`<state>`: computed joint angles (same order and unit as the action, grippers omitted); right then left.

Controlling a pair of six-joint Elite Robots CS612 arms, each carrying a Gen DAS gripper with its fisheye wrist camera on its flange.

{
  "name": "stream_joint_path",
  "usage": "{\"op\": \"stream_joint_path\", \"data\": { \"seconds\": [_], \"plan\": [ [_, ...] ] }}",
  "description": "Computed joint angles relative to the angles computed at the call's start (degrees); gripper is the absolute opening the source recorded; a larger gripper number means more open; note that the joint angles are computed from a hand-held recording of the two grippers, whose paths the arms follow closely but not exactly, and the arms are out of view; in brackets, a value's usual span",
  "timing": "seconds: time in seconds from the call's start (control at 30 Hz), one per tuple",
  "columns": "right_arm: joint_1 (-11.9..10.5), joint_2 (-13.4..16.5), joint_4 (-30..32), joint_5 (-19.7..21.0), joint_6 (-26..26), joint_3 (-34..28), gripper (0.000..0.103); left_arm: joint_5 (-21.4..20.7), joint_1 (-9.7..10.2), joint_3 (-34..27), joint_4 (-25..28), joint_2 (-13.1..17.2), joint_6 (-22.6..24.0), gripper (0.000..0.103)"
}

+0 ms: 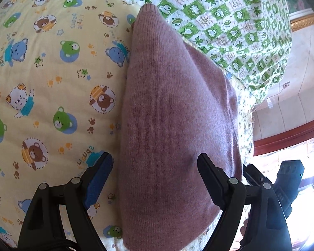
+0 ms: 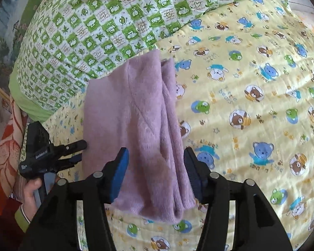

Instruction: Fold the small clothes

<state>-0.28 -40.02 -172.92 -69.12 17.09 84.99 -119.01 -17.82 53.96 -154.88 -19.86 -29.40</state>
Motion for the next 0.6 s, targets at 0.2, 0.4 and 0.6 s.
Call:
{"op": "stream_joint_path", "data": {
  "seconds": [0.2, 0.4, 0.6],
  "plan": [
    [-0.25, 4.33, 3.58, 2.97, 1.77, -7.92, 0.065, -0.38, 0.13, -4.96, 4.65, 2.35, 0.75, 0.085],
    [-0.71, 7.98, 11.01, 6.03, -0.87, -14.53, 0.068, -1.94, 0.48, -10.90, 8.02, 5.94, 0.08, 0.092],
    [-1.35, 9.73, 11.47, 9.93, -1.93, -16.09, 0.064, -5.52, 0.66, -12.59, 4.10, 8.05, -1.38, 0.067]
  ]
}}
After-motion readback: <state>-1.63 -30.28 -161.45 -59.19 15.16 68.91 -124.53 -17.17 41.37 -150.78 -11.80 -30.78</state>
